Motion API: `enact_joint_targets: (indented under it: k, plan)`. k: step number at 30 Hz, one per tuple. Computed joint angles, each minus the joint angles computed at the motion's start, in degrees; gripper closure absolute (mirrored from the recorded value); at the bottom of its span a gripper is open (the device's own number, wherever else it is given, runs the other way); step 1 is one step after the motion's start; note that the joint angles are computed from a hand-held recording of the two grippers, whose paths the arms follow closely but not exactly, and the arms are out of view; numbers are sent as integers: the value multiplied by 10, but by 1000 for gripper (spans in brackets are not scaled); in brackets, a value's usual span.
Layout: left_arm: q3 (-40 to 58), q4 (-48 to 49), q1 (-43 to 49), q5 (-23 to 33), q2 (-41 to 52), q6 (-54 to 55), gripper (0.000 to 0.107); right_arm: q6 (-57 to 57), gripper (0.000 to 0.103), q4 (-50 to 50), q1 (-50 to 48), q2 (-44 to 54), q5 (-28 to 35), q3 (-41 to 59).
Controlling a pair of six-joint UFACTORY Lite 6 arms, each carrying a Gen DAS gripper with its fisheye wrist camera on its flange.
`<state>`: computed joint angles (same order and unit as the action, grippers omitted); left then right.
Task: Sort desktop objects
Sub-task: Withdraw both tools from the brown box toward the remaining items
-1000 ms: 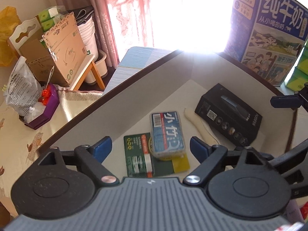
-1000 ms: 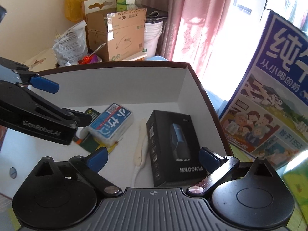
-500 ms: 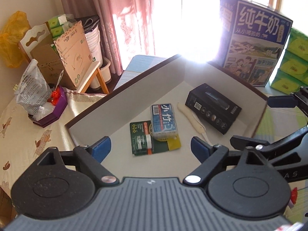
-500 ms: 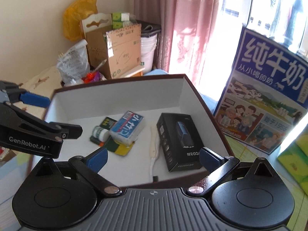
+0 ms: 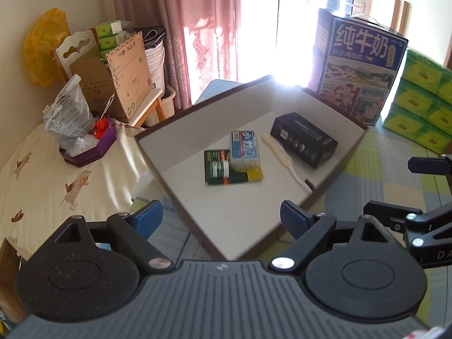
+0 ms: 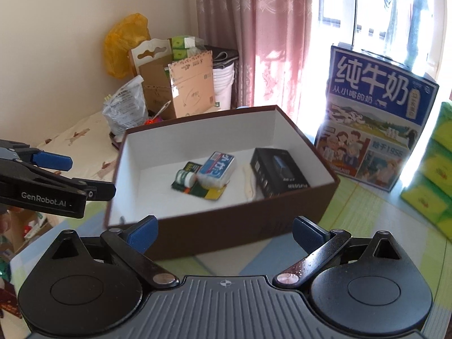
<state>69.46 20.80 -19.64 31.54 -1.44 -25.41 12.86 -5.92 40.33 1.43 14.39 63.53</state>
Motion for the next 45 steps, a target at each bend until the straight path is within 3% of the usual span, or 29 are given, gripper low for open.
enact_joint_targets:
  k: [6,17,31,39,45]
  plan:
    - [-79,46,-45,34,-103,-67,19,158,4,-120,49,-106,16,-93]
    - [-168,96,-130,112,-238,-154,19,314,4,-226,132,-235,79,-180]
    - [-313,98,-250,197,-403,-243,19,537,4,-345,314,-404,224,-326]
    - [-371,93,-329,209,-433,-296,19,644,4,-340,419,-498,326,-407]
    - [-391,82,-345,186,-417,-300,19,682,4,-313,457,-553,375,-451]
